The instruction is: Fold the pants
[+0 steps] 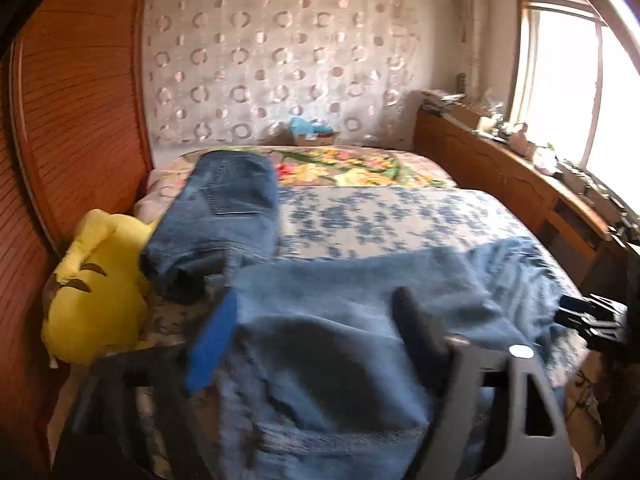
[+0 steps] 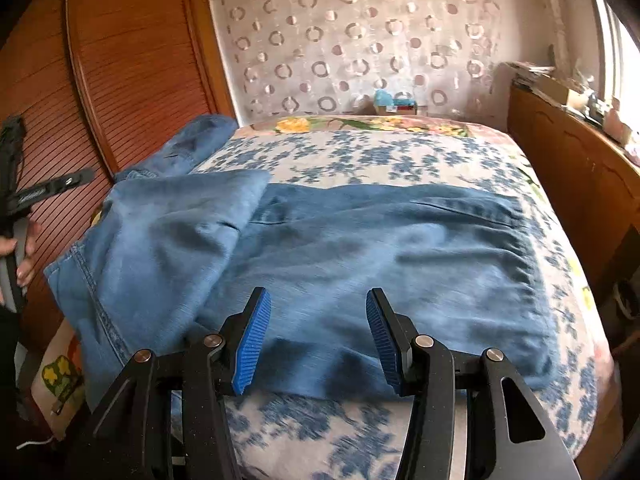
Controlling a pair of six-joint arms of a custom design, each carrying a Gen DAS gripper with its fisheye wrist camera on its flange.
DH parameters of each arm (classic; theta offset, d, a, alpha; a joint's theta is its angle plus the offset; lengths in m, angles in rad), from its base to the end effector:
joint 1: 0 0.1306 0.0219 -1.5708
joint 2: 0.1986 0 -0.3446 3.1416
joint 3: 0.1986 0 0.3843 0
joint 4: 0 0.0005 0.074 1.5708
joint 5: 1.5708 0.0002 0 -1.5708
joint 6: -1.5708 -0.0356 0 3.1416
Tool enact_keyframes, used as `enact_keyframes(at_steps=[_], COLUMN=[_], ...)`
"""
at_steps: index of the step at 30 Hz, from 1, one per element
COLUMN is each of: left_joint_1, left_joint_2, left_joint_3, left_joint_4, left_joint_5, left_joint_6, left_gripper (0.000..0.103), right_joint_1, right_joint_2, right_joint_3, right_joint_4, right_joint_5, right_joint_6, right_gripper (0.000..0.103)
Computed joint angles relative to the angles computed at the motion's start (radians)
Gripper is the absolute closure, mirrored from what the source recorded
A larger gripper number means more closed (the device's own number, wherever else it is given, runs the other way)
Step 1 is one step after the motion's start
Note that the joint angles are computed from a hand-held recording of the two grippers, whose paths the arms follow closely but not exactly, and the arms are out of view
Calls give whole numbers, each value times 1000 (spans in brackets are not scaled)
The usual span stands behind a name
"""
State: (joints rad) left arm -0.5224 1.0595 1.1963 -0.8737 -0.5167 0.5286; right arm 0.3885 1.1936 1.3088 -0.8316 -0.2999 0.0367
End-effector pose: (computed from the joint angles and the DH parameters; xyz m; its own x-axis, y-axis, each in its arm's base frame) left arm 0.3328 -0.1719 0.4402 -0.5618 -0.1825 -0.8069 -0.1928 0.9774 -0.0868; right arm 0.3884 0.1698 0.4428 -0.5865 -0.2779 -0.7608 -0.5900 0.7901 0.1662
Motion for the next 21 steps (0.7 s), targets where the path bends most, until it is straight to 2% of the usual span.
enact_keyframes(at_steps=[3,10,16,21], left_joint_1=[-58,-137,-164,-165], left_joint_2=[8,35,66,97], left_joint_3=[0,-13,-32,-48], left_joint_4=[5,41,73,73], left_joint_5=[-29,-23,3,34], left_joint_6=[18,55,101,133], left_gripper=[21,21,21,21], right_joint_1=[-39,-123,-183,-206], right_joint_2=[-25,-77,-100,-95], right_joint_3=[-21,-58,-74,-78], right_joint_4=[0,-4,-13,-5], right_joint_5=[-10,-26,-7,58], right_joint_6=[-6,-10,7,15], right_gripper=[51,51,51,50])
